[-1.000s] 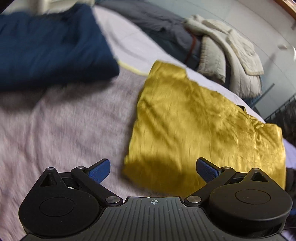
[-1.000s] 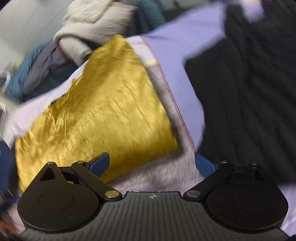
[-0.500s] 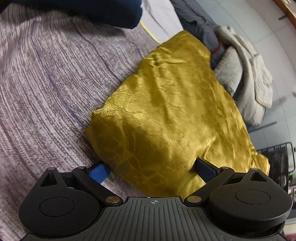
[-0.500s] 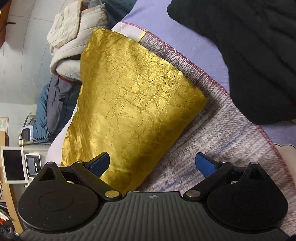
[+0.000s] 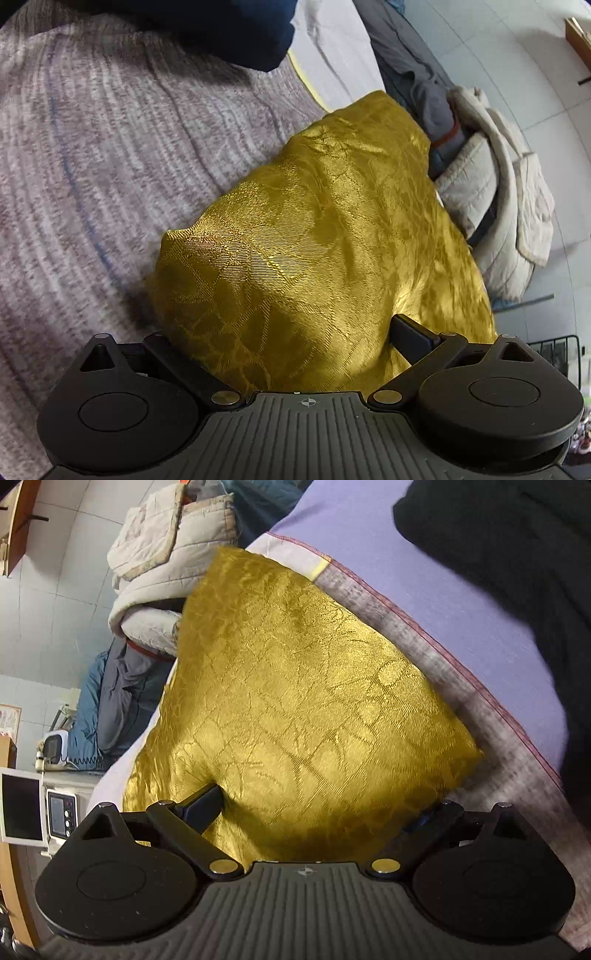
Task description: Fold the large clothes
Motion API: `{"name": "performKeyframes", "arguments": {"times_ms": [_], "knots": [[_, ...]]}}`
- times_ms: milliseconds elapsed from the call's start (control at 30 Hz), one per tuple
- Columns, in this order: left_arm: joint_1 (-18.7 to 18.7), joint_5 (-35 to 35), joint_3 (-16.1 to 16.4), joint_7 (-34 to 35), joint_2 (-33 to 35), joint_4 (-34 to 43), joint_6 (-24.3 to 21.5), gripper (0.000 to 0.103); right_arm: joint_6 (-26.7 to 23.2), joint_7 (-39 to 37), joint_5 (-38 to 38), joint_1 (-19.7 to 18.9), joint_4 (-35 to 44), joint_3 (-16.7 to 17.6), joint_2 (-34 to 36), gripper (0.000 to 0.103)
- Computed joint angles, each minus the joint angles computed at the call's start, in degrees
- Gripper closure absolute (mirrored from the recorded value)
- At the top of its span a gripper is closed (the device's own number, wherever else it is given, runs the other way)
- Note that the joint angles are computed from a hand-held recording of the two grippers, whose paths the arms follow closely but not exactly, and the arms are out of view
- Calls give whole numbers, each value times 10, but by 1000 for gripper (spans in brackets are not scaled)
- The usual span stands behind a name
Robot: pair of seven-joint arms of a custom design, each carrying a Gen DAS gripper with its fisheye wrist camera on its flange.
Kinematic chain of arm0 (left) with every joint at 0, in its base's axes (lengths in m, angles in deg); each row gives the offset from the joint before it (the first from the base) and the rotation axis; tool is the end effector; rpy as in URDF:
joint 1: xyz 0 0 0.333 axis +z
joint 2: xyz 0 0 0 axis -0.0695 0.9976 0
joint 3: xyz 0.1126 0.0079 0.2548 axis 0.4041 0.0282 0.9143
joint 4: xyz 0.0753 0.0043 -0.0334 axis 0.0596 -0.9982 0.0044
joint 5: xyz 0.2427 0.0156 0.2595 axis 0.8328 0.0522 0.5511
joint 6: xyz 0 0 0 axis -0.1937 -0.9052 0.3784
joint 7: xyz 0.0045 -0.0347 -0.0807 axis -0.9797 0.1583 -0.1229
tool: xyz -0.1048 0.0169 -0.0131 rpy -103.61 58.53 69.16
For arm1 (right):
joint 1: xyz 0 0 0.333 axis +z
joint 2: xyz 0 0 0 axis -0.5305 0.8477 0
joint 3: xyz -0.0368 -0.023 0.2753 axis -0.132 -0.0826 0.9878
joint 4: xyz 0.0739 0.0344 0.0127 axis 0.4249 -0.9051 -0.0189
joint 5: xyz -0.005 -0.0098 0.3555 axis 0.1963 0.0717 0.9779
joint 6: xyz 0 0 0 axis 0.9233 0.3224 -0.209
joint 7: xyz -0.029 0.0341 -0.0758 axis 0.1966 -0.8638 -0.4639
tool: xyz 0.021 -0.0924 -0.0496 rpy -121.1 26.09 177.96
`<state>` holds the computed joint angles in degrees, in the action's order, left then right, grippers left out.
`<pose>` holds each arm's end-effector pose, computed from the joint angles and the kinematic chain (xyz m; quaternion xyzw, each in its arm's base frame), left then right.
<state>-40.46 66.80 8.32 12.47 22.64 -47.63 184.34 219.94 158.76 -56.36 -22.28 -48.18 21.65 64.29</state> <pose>0.5982 -0.3810 0.2663 -0.9180 0.2022 -0.3313 0.0810 0.7038 0.2265 0.2616 -0.4606 0.8087 0.1105 0.3487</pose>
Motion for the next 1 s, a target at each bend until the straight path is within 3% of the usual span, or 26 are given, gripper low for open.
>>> {"name": "performKeyframes", "arguments": {"times_ms": [267, 367, 600, 733, 833, 1000], "knots": [[20, -38, -15, 60, 55, 104, -56, 0, -37, 77, -47, 39, 181, -39, 110, 4], [18, -44, -14, 64, 58, 112, -63, 0, -46, 103, -66, 48, 197, -51, 116, 7], [6, -27, -8, 76, 34, 89, -60, 3, -34, 110, -76, 42, 142, -43, 77, 38], [15, -31, -26, 149, 44, 135, -103, 12, -54, 103, -94, 48, 137, -52, 56, 57], [13, -32, -35, 211, 55, 179, -145, 15, -58, 83, -108, 52, 117, -57, 30, 62], [1, -11, -36, 251, 24, 157, -142, 18, -49, 66, -114, 54, 50, -61, -33, 65]]}}
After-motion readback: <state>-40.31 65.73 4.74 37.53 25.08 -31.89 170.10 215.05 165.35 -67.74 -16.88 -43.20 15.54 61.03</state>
